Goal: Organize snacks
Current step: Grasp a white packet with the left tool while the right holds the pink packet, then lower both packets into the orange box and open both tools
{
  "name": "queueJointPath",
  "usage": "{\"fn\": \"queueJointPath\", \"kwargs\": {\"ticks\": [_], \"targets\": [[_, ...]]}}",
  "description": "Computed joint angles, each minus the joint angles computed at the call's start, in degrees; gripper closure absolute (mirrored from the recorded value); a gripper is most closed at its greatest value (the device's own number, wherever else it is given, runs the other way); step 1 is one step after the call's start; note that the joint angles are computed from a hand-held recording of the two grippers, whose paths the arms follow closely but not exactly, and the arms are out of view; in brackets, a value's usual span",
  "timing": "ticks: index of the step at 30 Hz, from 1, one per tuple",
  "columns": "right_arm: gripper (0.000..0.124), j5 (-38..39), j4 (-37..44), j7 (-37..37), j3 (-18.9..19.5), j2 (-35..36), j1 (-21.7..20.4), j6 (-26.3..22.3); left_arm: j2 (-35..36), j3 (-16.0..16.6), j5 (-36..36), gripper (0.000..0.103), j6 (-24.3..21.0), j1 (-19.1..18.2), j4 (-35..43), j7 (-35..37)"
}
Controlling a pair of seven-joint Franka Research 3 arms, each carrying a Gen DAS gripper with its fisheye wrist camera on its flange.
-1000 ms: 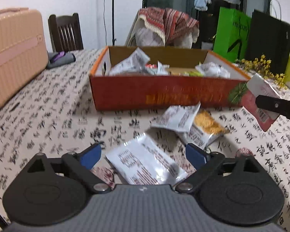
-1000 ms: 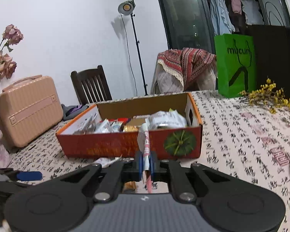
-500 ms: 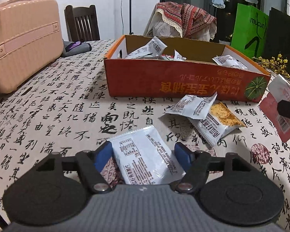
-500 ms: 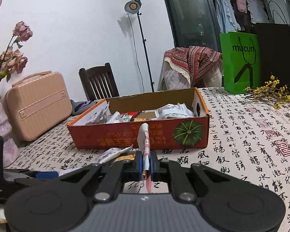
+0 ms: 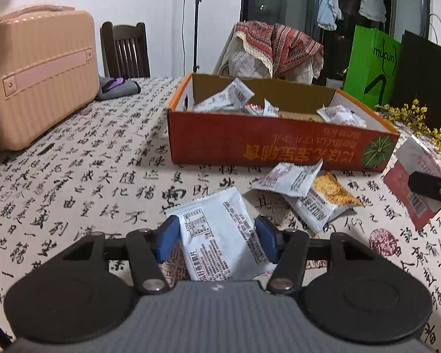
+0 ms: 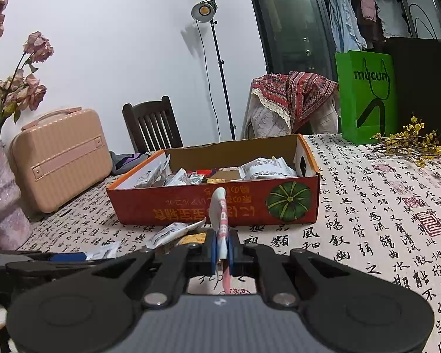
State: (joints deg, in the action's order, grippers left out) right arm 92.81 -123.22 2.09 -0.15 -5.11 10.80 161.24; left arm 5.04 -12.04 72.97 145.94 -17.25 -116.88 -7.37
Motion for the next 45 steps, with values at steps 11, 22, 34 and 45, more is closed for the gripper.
{"fn": "queueJointPath", "kwargs": {"ticks": [11,22,34,45], "targets": [[0.116,1.36,2.61,-1.46,0.37,1.03,0.15,1.26,-1.15,-0.05,5.87,0.044,0.43,0.72,1.96,-2.18],[0.116,-0.5,13.67,1.21,1.78,7.9,0.36,4.42,3.82,1.57,9.72,0.044,2.76,0.7,11.66,-1.05],[0.116,-20.84,32.02,22.99,5.44,23.33,-1.23,7.97,16.58,6.63,1.62,0.044,2.56,-1.77,29.96,7.98],[0.116,-23.83,38.38,23.73,13.42,32.24,-7.41,11.13,26.16,14.05,-3.69,0.044,5.27,-5.15,38.76,12.52]]}}
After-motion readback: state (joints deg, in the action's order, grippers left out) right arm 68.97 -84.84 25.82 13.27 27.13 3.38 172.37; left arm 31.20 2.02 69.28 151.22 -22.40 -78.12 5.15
